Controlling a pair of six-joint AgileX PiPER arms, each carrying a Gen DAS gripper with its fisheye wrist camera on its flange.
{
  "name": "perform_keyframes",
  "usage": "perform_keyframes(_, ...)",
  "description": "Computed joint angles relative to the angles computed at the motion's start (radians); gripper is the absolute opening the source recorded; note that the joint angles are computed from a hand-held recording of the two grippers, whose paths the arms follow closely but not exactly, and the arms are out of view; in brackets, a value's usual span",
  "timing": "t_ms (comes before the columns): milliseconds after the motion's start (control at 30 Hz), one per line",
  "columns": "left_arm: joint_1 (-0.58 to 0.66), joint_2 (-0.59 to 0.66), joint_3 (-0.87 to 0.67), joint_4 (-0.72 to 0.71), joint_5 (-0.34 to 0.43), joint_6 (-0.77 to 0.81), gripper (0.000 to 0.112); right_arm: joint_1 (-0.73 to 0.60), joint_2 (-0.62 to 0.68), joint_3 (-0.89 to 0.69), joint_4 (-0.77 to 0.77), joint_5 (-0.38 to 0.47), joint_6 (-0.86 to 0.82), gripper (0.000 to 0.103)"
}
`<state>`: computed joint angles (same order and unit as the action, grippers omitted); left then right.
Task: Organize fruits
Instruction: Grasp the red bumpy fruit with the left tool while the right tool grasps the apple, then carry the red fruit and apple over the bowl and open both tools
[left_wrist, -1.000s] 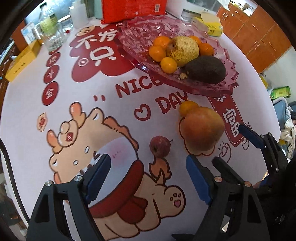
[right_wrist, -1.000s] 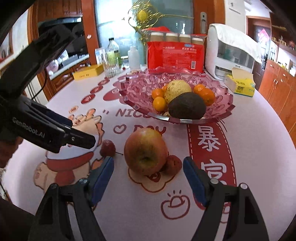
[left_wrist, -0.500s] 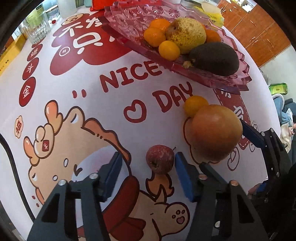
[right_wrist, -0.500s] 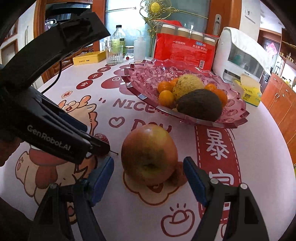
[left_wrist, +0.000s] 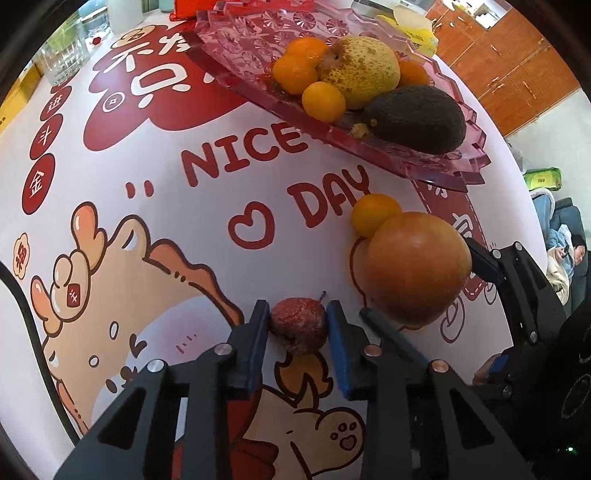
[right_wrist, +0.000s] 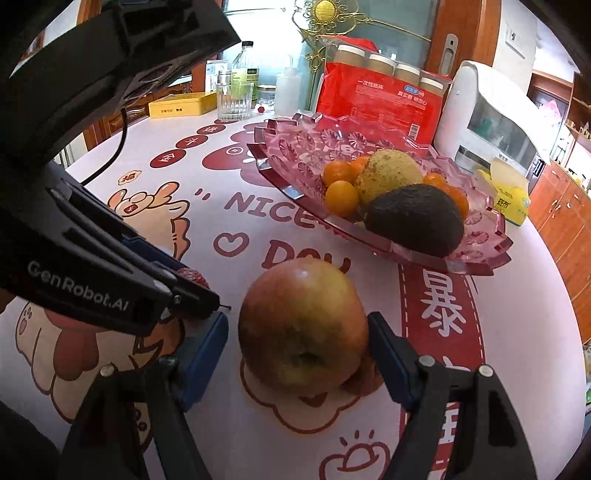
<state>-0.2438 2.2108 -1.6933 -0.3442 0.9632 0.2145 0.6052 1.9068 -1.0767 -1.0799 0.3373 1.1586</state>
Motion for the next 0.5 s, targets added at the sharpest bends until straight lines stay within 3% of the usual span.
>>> perform_keyframes(67,0.010,-0.009,0.013,0.000,-0.003,-0.001,0.030,0.005,0.001,-0.006,-0.004,0.023,0.009,0.066)
perform_keyframes(333,0.056,-0.076,0.081,0.008,-0.041,-0.043,0.029,0.002,0.005,-0.055,0.233,0.069,-0.217,0.065)
perform_keyframes(500,0.073,-0.123,0.117,0.039,-0.070,-0.141,0.029,-0.048,-0.041,-0.012,0.495,-0.022,-0.458,0.065)
